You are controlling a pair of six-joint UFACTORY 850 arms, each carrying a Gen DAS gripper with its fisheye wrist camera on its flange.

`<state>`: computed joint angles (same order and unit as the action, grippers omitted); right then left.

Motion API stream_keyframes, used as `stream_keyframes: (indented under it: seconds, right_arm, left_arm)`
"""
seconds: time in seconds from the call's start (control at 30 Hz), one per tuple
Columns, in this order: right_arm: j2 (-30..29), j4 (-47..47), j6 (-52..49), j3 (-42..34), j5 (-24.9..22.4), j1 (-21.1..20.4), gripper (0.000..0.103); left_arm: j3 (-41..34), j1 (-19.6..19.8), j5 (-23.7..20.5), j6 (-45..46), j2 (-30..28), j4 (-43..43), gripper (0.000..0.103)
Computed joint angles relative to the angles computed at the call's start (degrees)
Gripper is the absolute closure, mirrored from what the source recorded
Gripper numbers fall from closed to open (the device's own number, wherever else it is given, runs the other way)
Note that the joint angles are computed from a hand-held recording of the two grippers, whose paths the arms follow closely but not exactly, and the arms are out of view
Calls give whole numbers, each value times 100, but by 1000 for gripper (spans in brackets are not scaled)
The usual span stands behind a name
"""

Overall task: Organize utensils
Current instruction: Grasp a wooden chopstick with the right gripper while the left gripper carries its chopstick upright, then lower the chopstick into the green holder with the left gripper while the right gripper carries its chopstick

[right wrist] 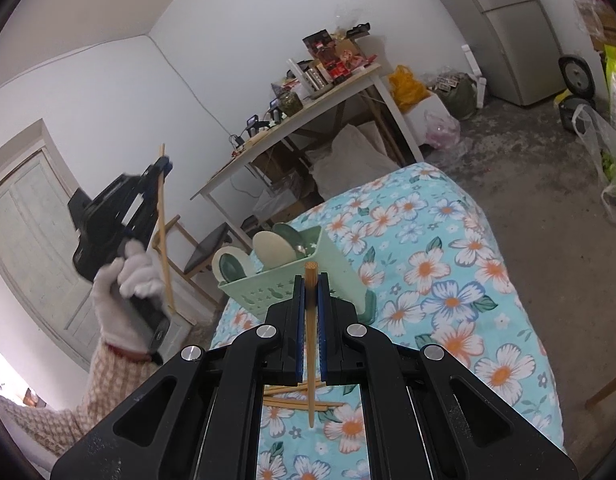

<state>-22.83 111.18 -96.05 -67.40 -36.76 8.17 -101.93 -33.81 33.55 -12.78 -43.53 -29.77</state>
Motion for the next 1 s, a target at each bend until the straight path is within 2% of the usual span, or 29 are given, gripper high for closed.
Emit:
stream_keyframes:
  seconds: [0.2,0.37,0.7,0.83,1.0]
  right_arm:
    - [-93,-47,139,-83,38,-67,99]
    - [-170,-111,265,-151,28,-130,99]
    - [-248,-197,455,-187,-55,-228,99]
    - [-241,-215,490,-171,-79,-256,99]
    - [-238,-218,496,-166,-90,-262,99]
  left_arm:
    - [-1051,154,-580,468,-705,-547,98]
    - [-1617,236,-811,1057,-1090,-1245,98]
    - [-2417,293,-858,2506,-1572,-2750,98]
    - [-2808,261,-909,3789,-1798,-3988,98]
    - [-2805,215,-765,4195,-1826,-4376,98]
